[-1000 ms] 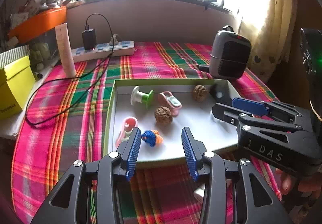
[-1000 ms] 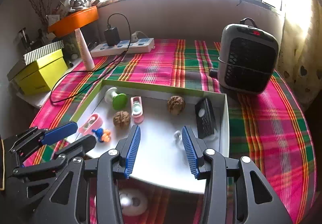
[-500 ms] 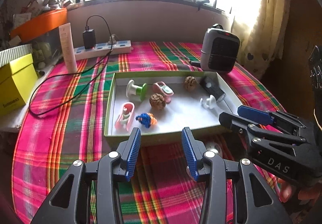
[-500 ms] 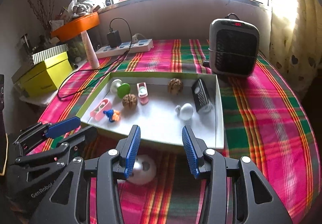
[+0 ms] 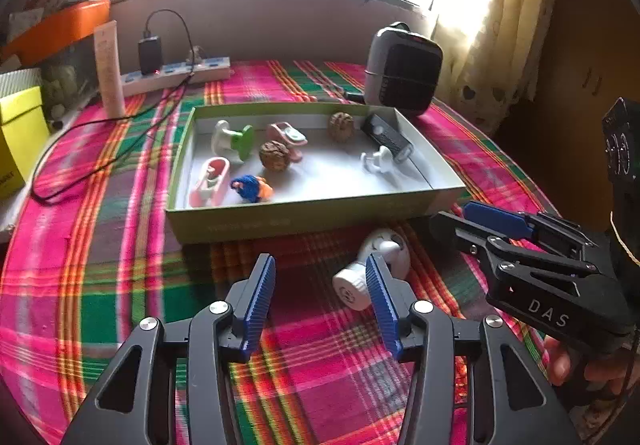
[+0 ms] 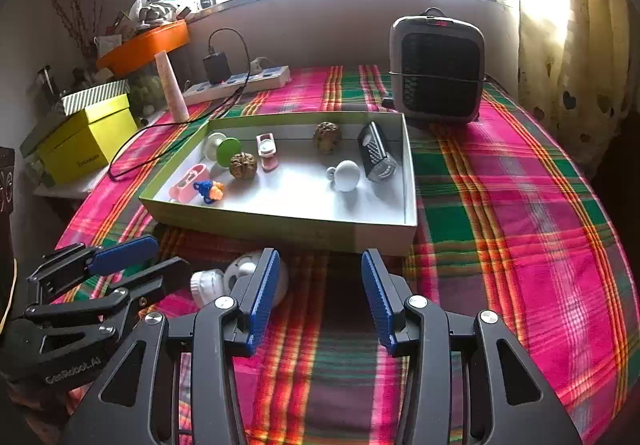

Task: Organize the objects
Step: 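Withdraw both tools from the tray toward the panda toy and white cap, then grasp the white ridged cap with the left tool while the right tool grasps the panda toy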

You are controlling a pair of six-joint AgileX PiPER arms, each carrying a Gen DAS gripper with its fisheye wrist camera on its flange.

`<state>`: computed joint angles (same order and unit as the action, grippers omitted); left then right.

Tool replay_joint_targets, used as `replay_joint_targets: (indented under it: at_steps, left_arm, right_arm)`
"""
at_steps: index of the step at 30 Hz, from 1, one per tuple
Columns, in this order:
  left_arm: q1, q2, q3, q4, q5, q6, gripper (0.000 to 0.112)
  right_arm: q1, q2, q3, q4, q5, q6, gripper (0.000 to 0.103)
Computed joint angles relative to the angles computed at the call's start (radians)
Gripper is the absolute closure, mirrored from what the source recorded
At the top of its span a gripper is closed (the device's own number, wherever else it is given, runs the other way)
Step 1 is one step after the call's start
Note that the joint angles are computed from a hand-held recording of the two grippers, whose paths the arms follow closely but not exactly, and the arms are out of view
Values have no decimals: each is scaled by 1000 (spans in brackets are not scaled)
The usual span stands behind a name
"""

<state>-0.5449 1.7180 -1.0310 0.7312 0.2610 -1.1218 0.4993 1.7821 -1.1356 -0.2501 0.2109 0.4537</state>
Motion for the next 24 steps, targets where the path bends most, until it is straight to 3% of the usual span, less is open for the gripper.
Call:
replay_joint_targets:
  at_steps: [6, 17, 24]
  left_arm:
    - [-12, 21, -11, -76, -5, 77, 64]
    - [-11, 86, -64, -208, 25, 210, 64]
    - [15, 71, -42, -299, -5, 278, 64]
  right_arm:
    - [-13, -12, 24, 90, -22, -86, 59]
    - [-17, -25, 55, 34, -23, -16, 59]
    - [3, -24, 50, -24, 4, 46, 59]
